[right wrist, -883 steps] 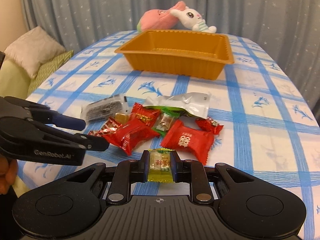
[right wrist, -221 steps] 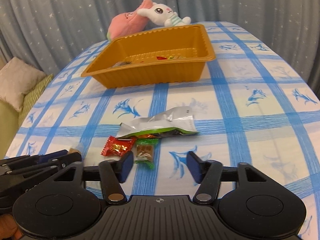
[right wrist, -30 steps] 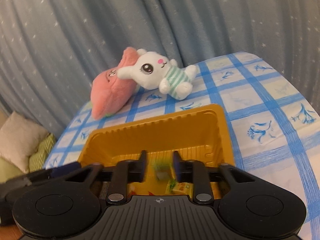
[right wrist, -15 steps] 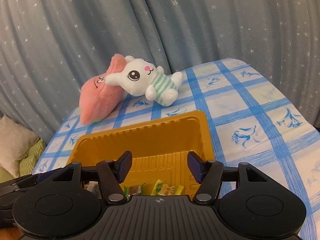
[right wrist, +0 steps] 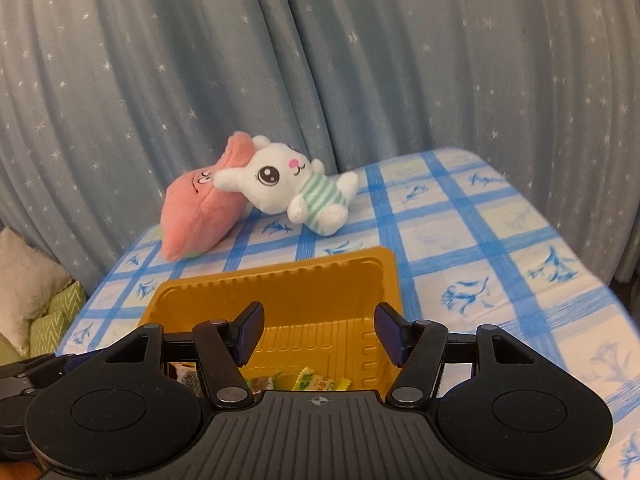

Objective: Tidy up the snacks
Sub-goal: 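Lower both held snacks into the tray and open both grippers, then withdraw both grippers from the tray toward the foil pouch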

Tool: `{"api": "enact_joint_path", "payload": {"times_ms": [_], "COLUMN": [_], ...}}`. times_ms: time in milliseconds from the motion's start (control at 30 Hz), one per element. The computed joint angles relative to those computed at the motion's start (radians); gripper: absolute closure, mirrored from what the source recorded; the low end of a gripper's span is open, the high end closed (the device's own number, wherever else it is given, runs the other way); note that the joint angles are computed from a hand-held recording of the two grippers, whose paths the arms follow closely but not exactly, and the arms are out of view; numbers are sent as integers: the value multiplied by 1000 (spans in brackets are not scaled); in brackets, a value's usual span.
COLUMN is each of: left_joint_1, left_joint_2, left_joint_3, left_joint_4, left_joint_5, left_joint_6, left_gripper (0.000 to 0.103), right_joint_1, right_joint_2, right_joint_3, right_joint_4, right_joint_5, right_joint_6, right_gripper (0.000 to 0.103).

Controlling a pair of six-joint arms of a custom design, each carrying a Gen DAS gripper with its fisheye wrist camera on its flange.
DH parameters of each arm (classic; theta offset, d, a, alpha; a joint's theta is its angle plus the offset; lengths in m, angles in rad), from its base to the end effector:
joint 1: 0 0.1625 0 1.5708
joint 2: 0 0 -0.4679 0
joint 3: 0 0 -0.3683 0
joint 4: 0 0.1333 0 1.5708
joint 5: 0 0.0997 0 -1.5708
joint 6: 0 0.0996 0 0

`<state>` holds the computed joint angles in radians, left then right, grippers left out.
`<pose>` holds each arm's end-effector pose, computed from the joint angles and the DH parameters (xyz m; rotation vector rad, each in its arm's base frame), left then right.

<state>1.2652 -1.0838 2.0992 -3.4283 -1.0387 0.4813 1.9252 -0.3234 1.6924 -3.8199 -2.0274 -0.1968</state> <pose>0.0118 -0.5737 0.2803 0.6411 2.2985 -1.0000 0.3094 -0.5785 -0.0297 0.4174 -2.4820 1.2201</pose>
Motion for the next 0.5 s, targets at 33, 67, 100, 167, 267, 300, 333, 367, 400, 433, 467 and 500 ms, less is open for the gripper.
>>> {"api": "enact_joint_path", "payload": {"times_ms": [33,67,100,167,267,300,333,367,400,433,467,500], "left_joint_1": [-2,-5,-8,-13,-26,-32,-39,-46,-53,-59,-63,-67], "left_joint_2": [-6,-13,-21,-40,-77,-89,-101,-112,-124,-137,-151,-164], "left_joint_3": [10,21,32,58,102,120,140,161,181,202,222,242], "left_joint_4": [-4,-9,-13,-18,-19,-24,-34,-43,-47,-51,-53,-53], "left_joint_5": [1,3,3,4,8,10,13,19,23,26,28,32], "left_joint_6": [2,3,2,-8,-38,-43,-43,-44,-45,-48,-52,-60], "left_gripper": [29,29,29,29,28,28,28,27,27,27,27,26], "right_joint_1": [3,6,9,15,25,29,32,37,40,44,47,51], "right_joint_2": [-3,-6,-10,-18,-25,-27,-29,-30,-30,-31,-32,-32], "right_joint_3": [12,26,41,68,110,125,141,156,172,188,206,222], "right_joint_4": [-15,-31,-42,-61,-98,-110,-122,-134,-147,-158,-170,-181], "right_joint_5": [-5,-10,-13,-19,-30,-33,-36,-40,-44,-49,-52,-56], "right_joint_6": [-7,-13,-18,-28,-50,-56,-62,-68,-75,-80,-86,-91], "right_gripper": [42,42,42,42,42,42,42,42,42,42,42,42]}}
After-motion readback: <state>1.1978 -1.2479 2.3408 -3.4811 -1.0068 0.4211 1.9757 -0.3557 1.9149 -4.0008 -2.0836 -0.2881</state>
